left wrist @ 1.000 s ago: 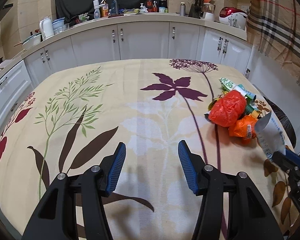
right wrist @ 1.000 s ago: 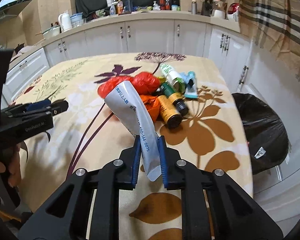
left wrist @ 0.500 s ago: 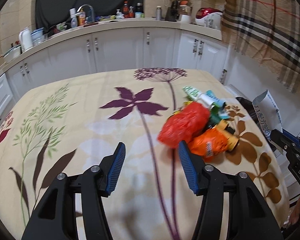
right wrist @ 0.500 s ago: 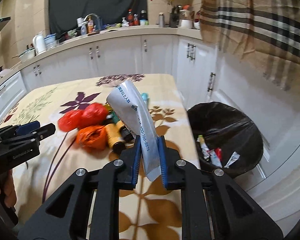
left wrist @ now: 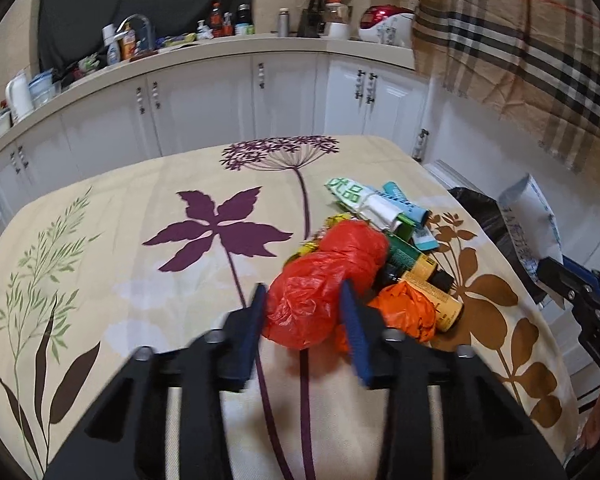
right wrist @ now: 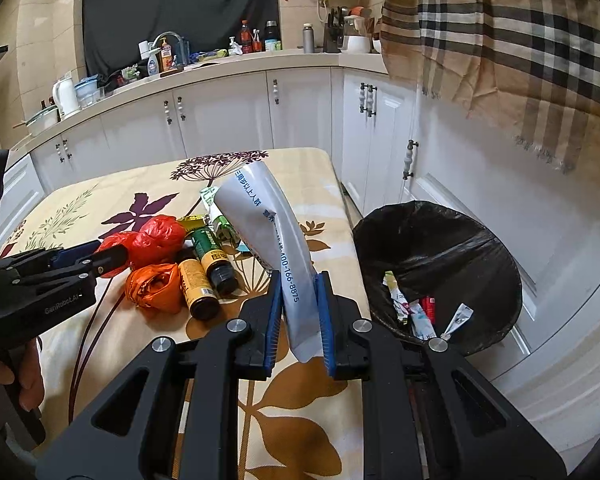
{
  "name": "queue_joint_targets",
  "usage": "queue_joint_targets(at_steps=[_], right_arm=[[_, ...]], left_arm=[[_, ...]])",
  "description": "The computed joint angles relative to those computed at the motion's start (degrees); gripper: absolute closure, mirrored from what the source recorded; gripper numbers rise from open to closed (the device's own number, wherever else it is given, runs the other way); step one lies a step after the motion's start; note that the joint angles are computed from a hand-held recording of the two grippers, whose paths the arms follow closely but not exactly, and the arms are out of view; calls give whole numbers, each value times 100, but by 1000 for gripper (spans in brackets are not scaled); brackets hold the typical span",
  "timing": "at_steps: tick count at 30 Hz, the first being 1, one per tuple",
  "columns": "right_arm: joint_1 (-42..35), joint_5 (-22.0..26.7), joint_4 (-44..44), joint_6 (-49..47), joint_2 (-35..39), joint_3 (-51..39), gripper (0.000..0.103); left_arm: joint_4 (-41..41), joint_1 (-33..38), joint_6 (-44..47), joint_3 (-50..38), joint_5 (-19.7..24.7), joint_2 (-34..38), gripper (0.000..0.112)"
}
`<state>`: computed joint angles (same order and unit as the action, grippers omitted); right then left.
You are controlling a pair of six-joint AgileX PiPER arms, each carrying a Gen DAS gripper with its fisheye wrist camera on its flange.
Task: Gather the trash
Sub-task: 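Carry the white packet and red bag over the bin and release them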
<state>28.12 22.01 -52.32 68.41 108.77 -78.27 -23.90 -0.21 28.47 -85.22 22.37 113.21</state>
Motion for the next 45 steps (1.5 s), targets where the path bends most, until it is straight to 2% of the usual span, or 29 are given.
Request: queue_joint_targets(at_steps=[3,8,10,18,26,30,34,40,45], right_arm=[[-9,-5,19,-26,0,0,86],[-7,-14,-97,90,-15,17,86],[-1,-18,-221,216,-24,33,86],[1,54,-817,848,-145,183,86],[-270,394,-1398,1460,-234,289,86],[-582,495,-1610,1733,-173,302,86],[-930,479,-1660,1893,-38,242,86],[-1300,374,-1647,1926,209,56,86],[-1609,216,-1552,1853,492,-183,86]], left_arm=[[-288,-4,344,104,-40,-68,98],[-925,61,953,354,-224,-293,104],[-1305,108,1314,477,-277,-428,105],[-1971,103,1834,528,-343,-717,106],[-2021,-511,1852,32,-381,-475,106],[-1441,-934,1209,-553,-335,-74,106],[-415,-1351,148,-1275,-348,452,106],[948,-1751,-1208,-2548,101,1287,106],[1660,-1980,-1868,-3691,583,1989,106]])
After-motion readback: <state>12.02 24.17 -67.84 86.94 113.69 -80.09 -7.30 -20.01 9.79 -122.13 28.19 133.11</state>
